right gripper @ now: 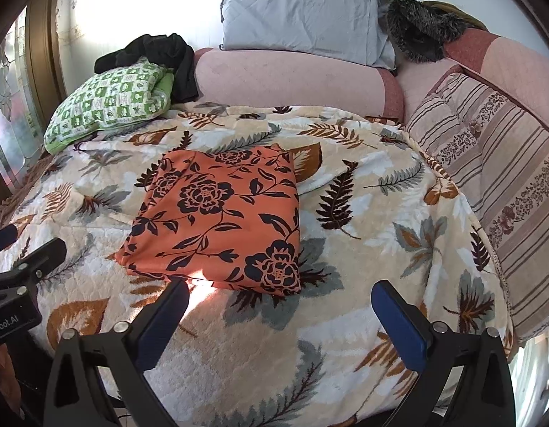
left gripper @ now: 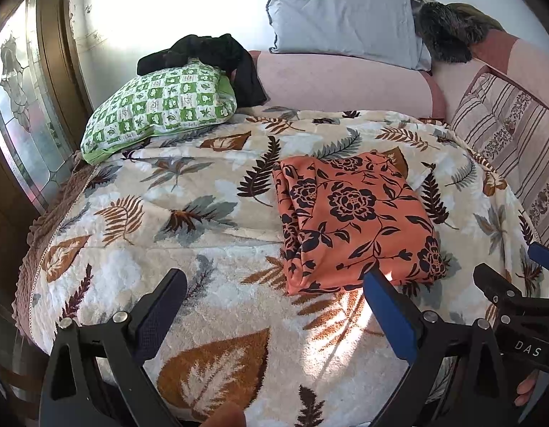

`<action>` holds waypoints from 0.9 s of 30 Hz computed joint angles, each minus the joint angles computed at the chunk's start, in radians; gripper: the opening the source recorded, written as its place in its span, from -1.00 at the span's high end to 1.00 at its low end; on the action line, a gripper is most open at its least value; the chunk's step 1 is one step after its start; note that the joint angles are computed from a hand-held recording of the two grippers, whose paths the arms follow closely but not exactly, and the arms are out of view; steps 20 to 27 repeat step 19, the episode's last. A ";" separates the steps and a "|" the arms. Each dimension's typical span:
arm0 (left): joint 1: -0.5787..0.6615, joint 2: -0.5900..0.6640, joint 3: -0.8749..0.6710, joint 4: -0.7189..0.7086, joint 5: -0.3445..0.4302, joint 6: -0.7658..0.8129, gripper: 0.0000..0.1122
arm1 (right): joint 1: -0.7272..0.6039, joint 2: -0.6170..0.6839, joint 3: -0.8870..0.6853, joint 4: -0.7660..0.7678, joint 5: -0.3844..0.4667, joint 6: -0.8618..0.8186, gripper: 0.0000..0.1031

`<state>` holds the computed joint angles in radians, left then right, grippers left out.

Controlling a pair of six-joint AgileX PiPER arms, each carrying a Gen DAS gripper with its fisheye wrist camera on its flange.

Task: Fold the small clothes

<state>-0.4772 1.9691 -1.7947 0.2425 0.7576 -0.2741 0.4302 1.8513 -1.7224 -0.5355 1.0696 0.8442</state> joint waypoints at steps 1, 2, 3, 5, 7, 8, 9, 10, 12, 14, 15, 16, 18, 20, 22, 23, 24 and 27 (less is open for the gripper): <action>0.000 0.000 0.000 0.000 0.000 0.000 -0.77 | 0.000 0.003 -0.005 -0.002 0.003 -0.002 -1.00; 0.000 0.000 0.000 0.000 0.000 0.000 -0.77 | -0.001 0.005 -0.007 -0.002 0.004 -0.003 -1.00; 0.000 0.001 -0.002 0.001 0.001 -0.002 -0.77 | -0.002 0.007 -0.010 -0.001 0.004 -0.005 -1.00; 0.001 0.004 -0.008 -0.008 0.005 0.005 -0.77 | -0.002 0.009 -0.013 -0.001 0.006 -0.007 -1.00; 0.002 0.013 -0.021 -0.010 0.011 0.005 -0.77 | -0.002 0.009 -0.015 -0.001 0.006 -0.008 -1.00; 0.003 0.015 -0.024 -0.011 0.012 0.005 -0.77 | -0.002 0.012 -0.020 -0.002 0.008 -0.009 -1.00; 0.003 0.021 -0.034 -0.012 0.017 0.007 -0.77 | -0.003 0.016 -0.026 -0.002 0.010 -0.013 -1.00; 0.003 0.024 -0.040 -0.012 0.018 0.009 -0.77 | -0.004 0.018 -0.029 -0.001 0.011 -0.016 -1.00; 0.005 0.033 -0.054 -0.024 0.019 0.023 -0.77 | -0.005 0.020 -0.034 0.000 0.013 -0.018 -1.00; 0.006 0.037 -0.063 -0.032 0.018 0.034 -0.77 | -0.007 0.023 -0.039 0.000 0.015 -0.020 -1.00; 0.004 0.037 -0.062 -0.023 0.012 0.028 -0.77 | -0.007 0.023 -0.038 0.001 0.014 -0.020 -1.00; 0.001 0.037 -0.062 -0.010 0.008 0.018 -0.77 | -0.009 0.026 -0.041 0.003 0.014 -0.024 -1.00; -0.002 0.042 -0.071 -0.004 0.005 0.021 -0.77 | -0.014 0.032 -0.046 0.005 0.013 -0.029 -1.00; -0.002 0.046 -0.080 -0.008 0.007 0.025 -0.77 | -0.016 0.034 -0.049 0.007 0.013 -0.030 -1.00; -0.002 0.046 -0.080 -0.008 0.007 0.025 -0.77 | -0.016 0.034 -0.049 0.007 0.013 -0.030 -1.00; -0.002 0.046 -0.080 -0.008 0.007 0.025 -0.77 | -0.016 0.034 -0.049 0.007 0.013 -0.030 -1.00; -0.002 0.046 -0.080 -0.008 0.007 0.025 -0.77 | -0.016 0.034 -0.049 0.007 0.013 -0.030 -1.00; -0.002 0.046 -0.080 -0.008 0.007 0.025 -0.77 | -0.016 0.034 -0.049 0.007 0.013 -0.030 -1.00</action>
